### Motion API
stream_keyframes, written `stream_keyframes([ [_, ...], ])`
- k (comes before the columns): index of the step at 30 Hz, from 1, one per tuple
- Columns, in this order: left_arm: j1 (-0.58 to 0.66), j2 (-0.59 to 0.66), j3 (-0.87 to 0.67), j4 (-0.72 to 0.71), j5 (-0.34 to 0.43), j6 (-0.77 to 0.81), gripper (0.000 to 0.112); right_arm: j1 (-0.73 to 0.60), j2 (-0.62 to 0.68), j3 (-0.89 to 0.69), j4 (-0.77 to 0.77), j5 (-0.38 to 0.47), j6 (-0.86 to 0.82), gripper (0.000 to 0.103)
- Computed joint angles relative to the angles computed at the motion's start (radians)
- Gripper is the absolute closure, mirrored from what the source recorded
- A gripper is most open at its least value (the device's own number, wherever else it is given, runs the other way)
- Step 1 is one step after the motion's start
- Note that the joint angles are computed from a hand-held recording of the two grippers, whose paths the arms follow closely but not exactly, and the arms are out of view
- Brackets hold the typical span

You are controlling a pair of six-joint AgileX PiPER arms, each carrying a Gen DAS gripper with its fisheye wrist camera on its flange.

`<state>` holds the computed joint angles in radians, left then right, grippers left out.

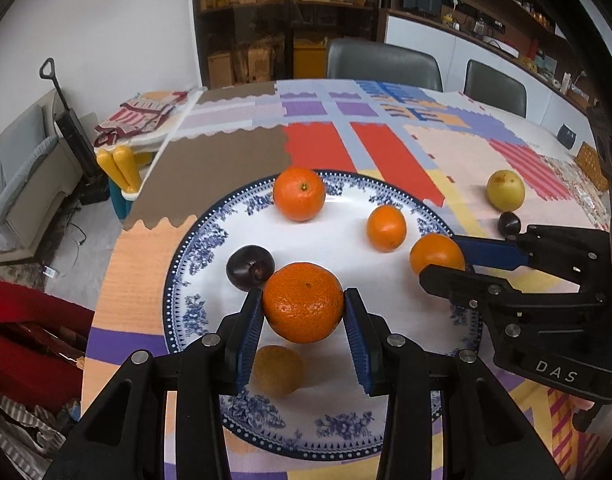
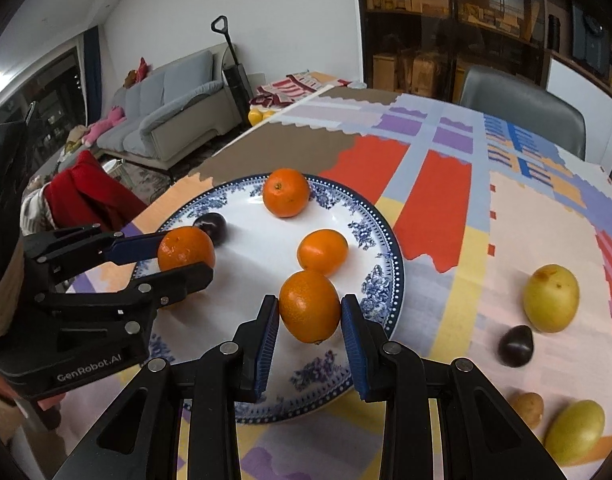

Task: Organize fruits
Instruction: 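Carry both held oranges over the plate and open both tools, then lift both tools off the plate and move back toward the remaining fruit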

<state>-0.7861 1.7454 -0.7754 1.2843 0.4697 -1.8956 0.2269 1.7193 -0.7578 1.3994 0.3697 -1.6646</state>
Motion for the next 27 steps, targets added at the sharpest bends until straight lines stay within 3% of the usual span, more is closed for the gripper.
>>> stream_keyframes([
  [13,0.015,0.009,-0.015,-0.09,-0.015,0.087,0.071,0.017,0.042,-0.04,-0.083,-0.022,0.105,0.069],
  [16,-0.023,-0.008,-0.013,-0.079,0.036,0.066,0.062,0.004,0.02,-0.024,-0.052,-0.012,0.074,0.066],
  [18,-0.047,-0.022,-0.014,-0.083,0.073,0.06,0.061,-0.005,-0.007,-0.006,-0.034,-0.009,0.056,0.06],
  [25,-0.172,-0.104,-0.023,-0.132,0.225,0.037,0.052,-0.054,-0.152,0.085,0.015,0.007,0.001,0.059],
  [27,-0.209,-0.12,-0.037,-0.152,0.266,0.042,0.05,-0.081,-0.207,0.112,0.009,0.02,0.011,0.05],
])
